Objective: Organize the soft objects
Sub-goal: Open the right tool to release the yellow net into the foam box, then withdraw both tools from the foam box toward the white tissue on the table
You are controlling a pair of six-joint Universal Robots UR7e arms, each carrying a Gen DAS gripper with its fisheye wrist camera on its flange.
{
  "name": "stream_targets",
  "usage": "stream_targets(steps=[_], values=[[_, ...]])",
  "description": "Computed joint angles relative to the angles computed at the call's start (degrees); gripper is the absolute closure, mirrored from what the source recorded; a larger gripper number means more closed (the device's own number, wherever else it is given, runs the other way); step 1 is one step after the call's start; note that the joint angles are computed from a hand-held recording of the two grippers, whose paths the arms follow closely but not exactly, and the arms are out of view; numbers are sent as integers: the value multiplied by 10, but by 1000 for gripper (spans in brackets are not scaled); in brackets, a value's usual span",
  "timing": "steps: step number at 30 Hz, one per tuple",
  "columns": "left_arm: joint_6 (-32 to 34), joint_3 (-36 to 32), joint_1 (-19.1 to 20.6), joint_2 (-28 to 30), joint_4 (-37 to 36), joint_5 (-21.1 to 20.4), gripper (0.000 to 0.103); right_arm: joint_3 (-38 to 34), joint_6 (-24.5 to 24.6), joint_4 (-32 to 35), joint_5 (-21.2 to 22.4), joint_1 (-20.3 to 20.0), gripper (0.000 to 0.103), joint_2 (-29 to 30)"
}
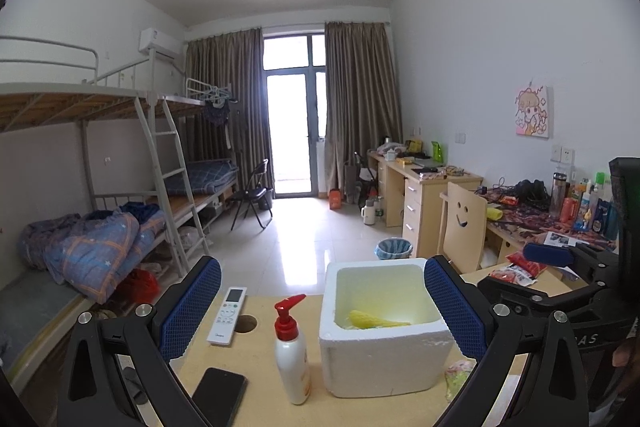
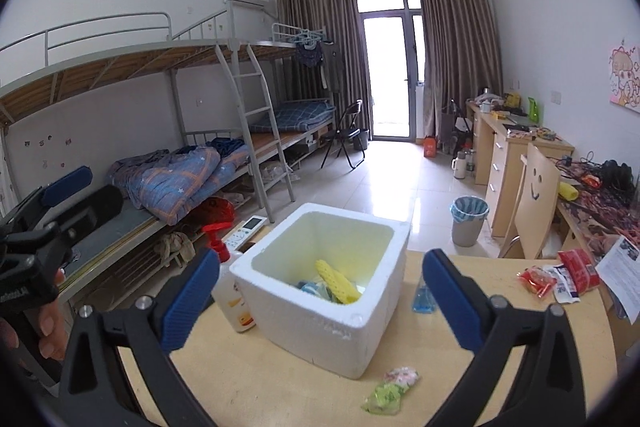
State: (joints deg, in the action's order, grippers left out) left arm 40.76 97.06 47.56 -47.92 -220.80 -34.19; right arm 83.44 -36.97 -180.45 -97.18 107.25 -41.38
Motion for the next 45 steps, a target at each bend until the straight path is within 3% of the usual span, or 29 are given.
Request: stream_targets(steps=[8, 33, 40, 45], values=[[11, 26, -22, -5, -22, 11, 1, 53, 4, -41, 17, -6, 0, -36], [-22, 131, -46, -8, -89, 5, 1, 202, -75, -198, 27, -30, 0, -79], [-73, 176, -45, 5, -139, 8, 1, 248, -86, -238, 58, -51, 0, -89], [-56, 190, -44, 28, -191, 11, 1, 265, -95, -256, 64, -68, 0, -89]])
